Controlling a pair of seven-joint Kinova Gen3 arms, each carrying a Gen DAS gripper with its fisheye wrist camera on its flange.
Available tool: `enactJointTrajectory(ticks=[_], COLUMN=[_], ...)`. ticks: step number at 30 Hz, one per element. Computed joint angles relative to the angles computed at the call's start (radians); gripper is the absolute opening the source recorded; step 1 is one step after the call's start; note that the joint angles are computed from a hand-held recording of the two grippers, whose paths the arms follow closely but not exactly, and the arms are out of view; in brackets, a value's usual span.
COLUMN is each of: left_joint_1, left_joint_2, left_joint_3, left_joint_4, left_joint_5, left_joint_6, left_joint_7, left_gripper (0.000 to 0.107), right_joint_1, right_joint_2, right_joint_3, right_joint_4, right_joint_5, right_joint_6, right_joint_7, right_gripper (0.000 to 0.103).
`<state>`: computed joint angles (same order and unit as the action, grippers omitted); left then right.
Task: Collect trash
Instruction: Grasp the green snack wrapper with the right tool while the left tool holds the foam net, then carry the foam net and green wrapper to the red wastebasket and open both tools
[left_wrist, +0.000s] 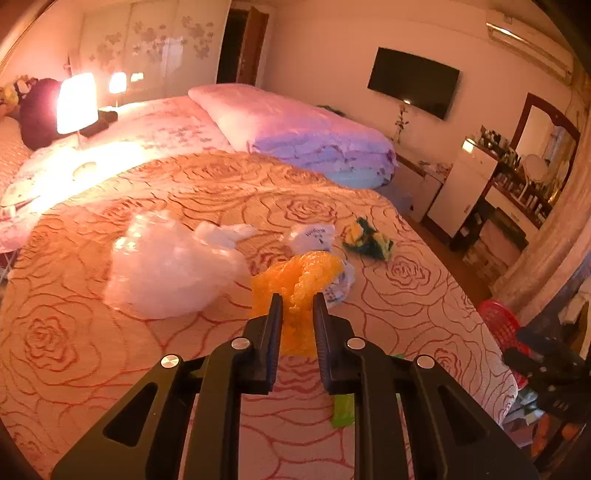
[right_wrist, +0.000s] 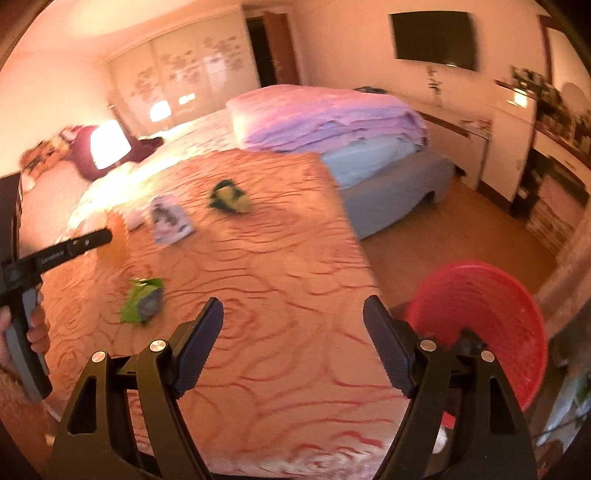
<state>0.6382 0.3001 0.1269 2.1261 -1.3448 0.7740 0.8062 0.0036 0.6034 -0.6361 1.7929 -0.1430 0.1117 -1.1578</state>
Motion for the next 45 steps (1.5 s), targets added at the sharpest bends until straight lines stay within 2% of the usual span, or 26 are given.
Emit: enactJointTrajectory(ticks=[6,11,21,24,26,29,32,37,45], left_joint_1=[0.026,0.023,0.004,-0.005,-0.007,-0.01,-0.013,-0.011,0.003], left_joint_2=[-0.025,-0.042,-0.066,-0.065,-0.064,-0.064,-0.064,-0.062,-0.05], left_joint_3=[0.016,0.032,0.048,0.05,0.052,0.053,0.054,0.057,0.06], left_joint_4=[0.027,0.058,0.11,0.118,0.121,0.126,0.131,0.129,0.111], left_joint_5=[0.015,0.025,0.014,0.002,-0.002,-0.008,-0.011,-0.007,0.004], left_joint_6=[0.068,0.084,0.082,0.07,0.066,0.061,0.056,0.06,0.069], left_joint_7=[0.034,0.069,0.139,0.154,0.161,0.168,0.176,0.175,0.161], left_gripper=[0.016,0.016,0.016,0.016,0.016,0.016,0.016,0.016,0.016], right_joint_1=[-0.075,-0.149,-0.318,-0.335,-0.361,-0.402,-0.411,-0.384,-0.336], right_joint_2=[0.035,0.067,0.103,0.098,0.094,0.095,0.097,0.098,0.09], right_joint_3=[-0.01,0.0,0.121,0.13,0.15,0.192,0.203,0.175,0.146], right_joint_4=[-0.067,-0.129,-0.218,-0.212,-0.204,-0.216,-0.217,-0.209,-0.185], right_joint_5=[-0.001,-0.041,-0.129,-0.144,-0.14,-0.121,-0.109,-0.102,-0.116], right_joint_6=[0.084,0.158,0.252,0.231,0.198,0.199,0.198,0.192,0.178], right_joint_7=[0.047,0.111,0.142,0.159,0.156,0.126,0.109,0.114,0.127], right_gripper=[0.076,0.076,0.076,0.075,0.072,0.06,0.053,0.045,0.041])
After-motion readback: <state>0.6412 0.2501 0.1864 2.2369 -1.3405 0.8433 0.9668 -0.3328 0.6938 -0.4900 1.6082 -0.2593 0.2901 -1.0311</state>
